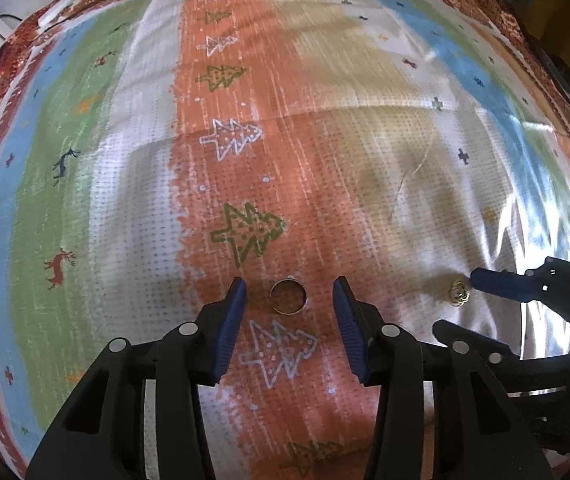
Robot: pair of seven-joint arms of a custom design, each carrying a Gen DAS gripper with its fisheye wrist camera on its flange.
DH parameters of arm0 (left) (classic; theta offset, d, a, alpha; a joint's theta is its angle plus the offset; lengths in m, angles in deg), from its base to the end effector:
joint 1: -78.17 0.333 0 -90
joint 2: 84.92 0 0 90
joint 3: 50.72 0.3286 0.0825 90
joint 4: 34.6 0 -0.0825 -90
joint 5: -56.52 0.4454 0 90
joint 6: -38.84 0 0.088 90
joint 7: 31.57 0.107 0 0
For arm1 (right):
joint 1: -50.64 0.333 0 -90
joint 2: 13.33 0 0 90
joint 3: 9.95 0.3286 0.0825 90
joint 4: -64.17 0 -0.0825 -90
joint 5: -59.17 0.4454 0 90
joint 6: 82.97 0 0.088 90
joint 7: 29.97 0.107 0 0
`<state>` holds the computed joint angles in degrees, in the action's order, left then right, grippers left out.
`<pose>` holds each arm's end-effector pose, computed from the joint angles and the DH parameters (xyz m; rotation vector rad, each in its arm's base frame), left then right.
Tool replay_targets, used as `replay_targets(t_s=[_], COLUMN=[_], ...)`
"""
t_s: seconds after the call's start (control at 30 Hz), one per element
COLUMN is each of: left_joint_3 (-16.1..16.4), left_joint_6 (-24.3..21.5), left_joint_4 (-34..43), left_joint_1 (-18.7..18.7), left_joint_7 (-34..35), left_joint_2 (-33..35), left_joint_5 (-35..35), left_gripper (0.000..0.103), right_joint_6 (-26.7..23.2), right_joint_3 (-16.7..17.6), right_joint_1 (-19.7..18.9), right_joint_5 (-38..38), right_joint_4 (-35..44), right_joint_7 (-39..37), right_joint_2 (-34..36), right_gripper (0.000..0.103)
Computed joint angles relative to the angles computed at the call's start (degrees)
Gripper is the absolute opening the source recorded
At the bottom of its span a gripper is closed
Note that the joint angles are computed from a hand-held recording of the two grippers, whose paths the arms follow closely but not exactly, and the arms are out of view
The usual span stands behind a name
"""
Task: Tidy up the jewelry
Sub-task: 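Grasp the silver ring with the left tool while the right tool grasps the gold ring, then carry both held rings over the silver tin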
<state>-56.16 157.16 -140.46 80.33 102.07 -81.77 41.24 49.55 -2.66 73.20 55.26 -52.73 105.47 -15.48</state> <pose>0.6513 -0.0502 0.5001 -1.2789 2.7871 -0.4546 0.5430 0.3108 0.4777 -1.7603 2.2273 -0.1444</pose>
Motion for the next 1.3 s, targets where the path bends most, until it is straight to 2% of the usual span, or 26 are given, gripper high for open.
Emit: replay_targets(t_s=[0.1,0.2,0.33,0.37,0.43,0.67,0.93,1.3], left_joint_3=[-0.2,-0.3,-0.3,-0.3,-0.3,-0.1,0.4,1.4], left_joint_6=[1.3,2.0,3.1,3.6,3.1,2.3,0.7,-1.4], left_joint_4=[-0.6,-0.6,-0.8,-1.2,-1.1,-1.5,-1.4,-2.1], left_joint_1=[-0.3,-0.5,-0.7,-0.8,-0.8,-0.5,0.3,1.2], left_joint_7=[0.4,0.6,0.4,0.6,0.8,1.2,3.1,4.6], left_joint_2=[0.1,0.4,0.5,0.3,0.2,-0.5,-2.4,-5.3], left_joint_5=[1.1,1.4,2.3,2.6,2.7,2.0,-2.0,-6.5], left_gripper=[0.042,0.037,0.029,0.024,0.020,0.019,0.019,0.019], right_joint_6=[1.0,-0.5,-1.1,-1.1,-1.0,-1.7,-0.9,0.8], right_joint_3=[-0.2,-0.2,-0.2,-0.2,-0.2,-0.2,-0.1,0.2], right_joint_1=[-0.2,-0.4,-0.6,-0.6,-0.6,-0.6,-0.6,-0.5], right_joint_5=[1.2,-0.4,-1.4,-1.8,-2.1,-2.9,-2.9,-4.3], right_joint_4=[-0.6,-0.1,-0.5,-0.7,-1.1,-0.5,-1.8,-3.7], right_joint_7=[-0.1,1.3,2.1,2.4,2.6,3.3,3.9,5.9], right_joint_2=[-0.2,0.0,-0.4,-0.5,-0.8,-0.5,-2.2,-5.6], right_gripper=[0.051,0.033,0.018,0.017,0.016,0.010,0.004,0.003])
